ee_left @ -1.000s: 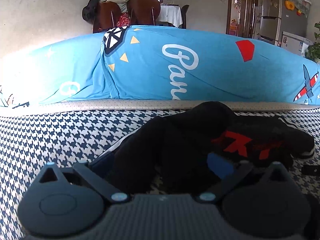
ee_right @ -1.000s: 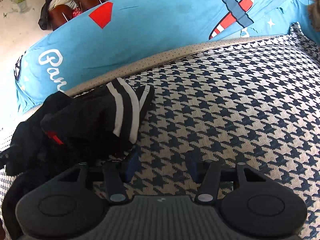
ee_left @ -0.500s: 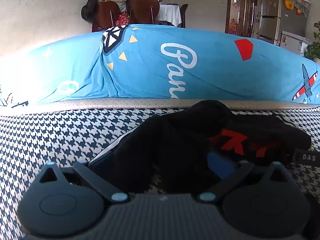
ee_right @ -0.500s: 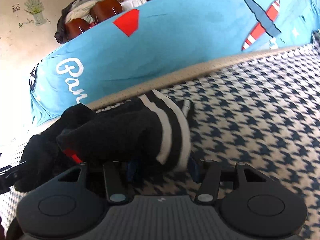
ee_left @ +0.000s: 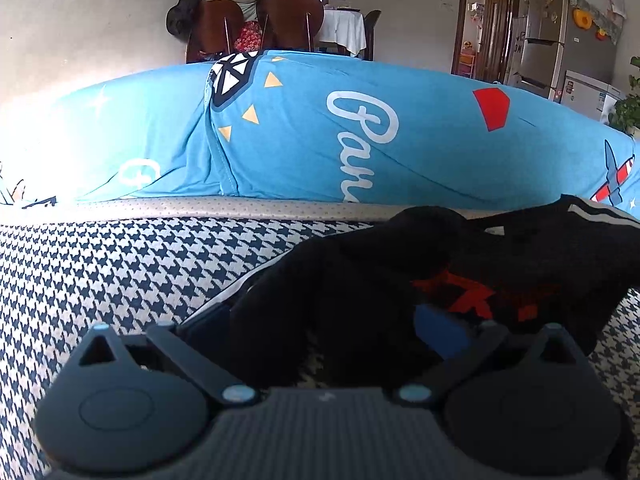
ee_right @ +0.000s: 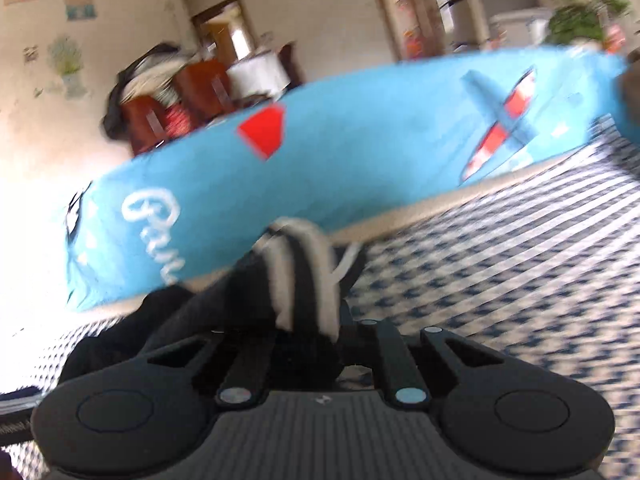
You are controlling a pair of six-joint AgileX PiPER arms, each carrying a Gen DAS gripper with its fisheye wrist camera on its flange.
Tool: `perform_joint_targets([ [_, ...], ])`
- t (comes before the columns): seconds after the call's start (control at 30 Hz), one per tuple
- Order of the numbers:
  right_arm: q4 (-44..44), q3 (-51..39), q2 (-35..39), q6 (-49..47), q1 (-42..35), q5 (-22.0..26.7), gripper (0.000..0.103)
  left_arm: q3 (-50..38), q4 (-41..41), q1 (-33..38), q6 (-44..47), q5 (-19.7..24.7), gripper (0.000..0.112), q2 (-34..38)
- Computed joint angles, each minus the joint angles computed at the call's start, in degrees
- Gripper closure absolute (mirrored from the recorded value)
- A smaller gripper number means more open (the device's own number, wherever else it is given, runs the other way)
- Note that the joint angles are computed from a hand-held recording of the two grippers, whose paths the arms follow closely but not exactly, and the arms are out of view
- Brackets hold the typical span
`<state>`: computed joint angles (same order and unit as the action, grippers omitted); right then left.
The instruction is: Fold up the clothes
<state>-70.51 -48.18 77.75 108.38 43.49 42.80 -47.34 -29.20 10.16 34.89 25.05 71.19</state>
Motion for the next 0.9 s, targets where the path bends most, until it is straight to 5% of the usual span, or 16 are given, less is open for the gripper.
perform_joint_targets([
  [0.1, 0.81, -0.14, -2.63, -0.92, 5.14, 11.70, 0.093, 0.60, -1.02, 0.36, 1.56, 1.03, 0.010, -1.33],
  [0.37, 6.68, 6.47, -14.73, 7.26, 3.27, 17.51, 0.088, 3.23, -5.04, 2.62, 6.83, 5.27, 0.010, -6.33],
  [0.5, 12.29, 8.59, -18.43, 0.92, -5.63, 8.09, 0.075, 5.41, -7.15, 5.34, 9.73, 8.62, 0.010, -9.72],
  [0.63, 11.29, 9.91, -21.24, 1.74, -4.97, 8.76, 0.073, 5.69, -11.22, 9.68, 13.43, 14.97, 0.010, -10.16],
  [0.8, 11.81, 10.71, -21.95, -2.42, -7.17, 1.92, 0.065, 6.63, -13.41, 8.59, 15.50, 14.54, 0.010, -11.07],
  [0.9, 7.44, 10.57, -21.32, -0.48, -5.72, 2.76, 0.065, 6.79, -16.91, 8.85, 18.04, 15.02, 0.010, -11.08],
])
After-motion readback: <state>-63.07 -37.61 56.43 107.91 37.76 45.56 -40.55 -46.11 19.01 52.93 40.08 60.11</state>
